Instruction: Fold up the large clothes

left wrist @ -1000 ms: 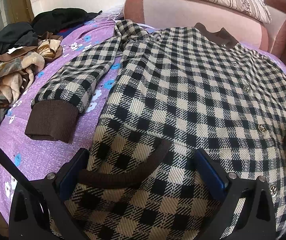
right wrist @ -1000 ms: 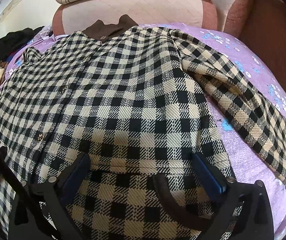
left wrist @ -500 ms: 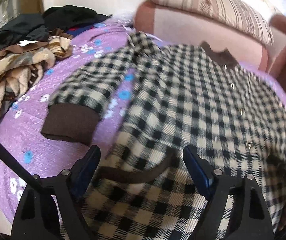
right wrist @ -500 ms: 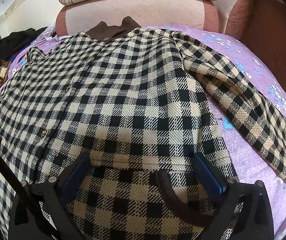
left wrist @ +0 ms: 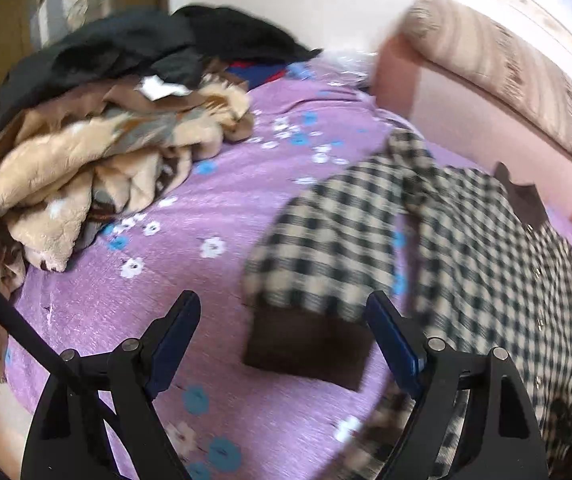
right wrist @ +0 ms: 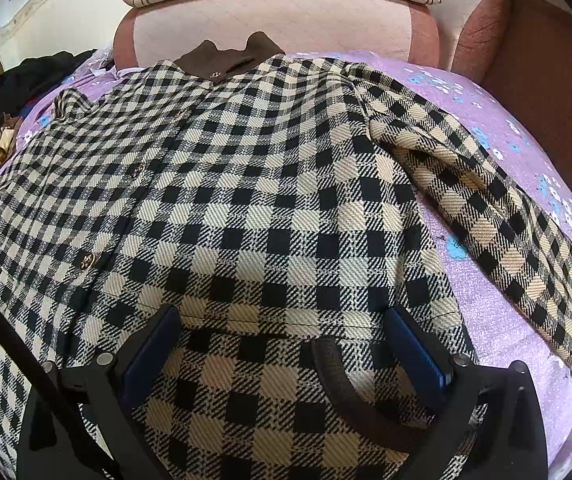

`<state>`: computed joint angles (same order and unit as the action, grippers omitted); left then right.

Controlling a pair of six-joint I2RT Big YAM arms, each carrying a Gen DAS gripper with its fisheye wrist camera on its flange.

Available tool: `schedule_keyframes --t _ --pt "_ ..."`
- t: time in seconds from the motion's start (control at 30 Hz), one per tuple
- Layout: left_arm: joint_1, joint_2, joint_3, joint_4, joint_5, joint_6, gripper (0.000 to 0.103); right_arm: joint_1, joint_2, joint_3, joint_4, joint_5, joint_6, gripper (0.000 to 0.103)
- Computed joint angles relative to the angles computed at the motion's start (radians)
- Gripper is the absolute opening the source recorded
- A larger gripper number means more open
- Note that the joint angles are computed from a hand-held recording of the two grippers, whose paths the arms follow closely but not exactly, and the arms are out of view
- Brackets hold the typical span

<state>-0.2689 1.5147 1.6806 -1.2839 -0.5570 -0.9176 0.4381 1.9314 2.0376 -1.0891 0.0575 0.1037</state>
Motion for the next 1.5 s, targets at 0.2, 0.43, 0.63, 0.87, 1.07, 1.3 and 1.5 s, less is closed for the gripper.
schedule_keyframes --t 0.2,0.43,0.63,0.87,1.07,1.3,1.5 --pt "0.082 0.029 -0.027 0.005 0.121 0.025 0.084 0.0 0.012 0.019 -0.008 0.004 -0.004 0.103" --pt "0.097 0.052 -0.035 0.048 0.172 0.032 0.084 -0.001 0.013 0.021 -0.011 -0.004 -0.004 0.103" --pt "0.125 0.068 -0.037 0.077 0.196 0.063 0.084 -0.001 0.012 0.021 -0.012 -0.003 -0.005 0.103" --pt "0.13 0.096 0.02 0.07 0.256 0.135 0.005 -0.002 0.009 0.014 -0.007 -0.004 -0.006 0.103" --pt "0.113 0.089 0.115 -0.145 -0.119 0.001 0.004 -0.002 0.005 0.008 -0.004 -0.005 -0.005 0.103" --pt "0.138 0.088 0.124 -0.327 -0.252 -0.196 0.013 -0.001 0.002 0.002 -0.001 -0.004 -0.003 0.103" --pt "0.095 0.027 0.069 -0.228 -0.278 -0.198 0.029 -0.003 0.001 -0.002 0.006 -0.012 -0.005 0.103"
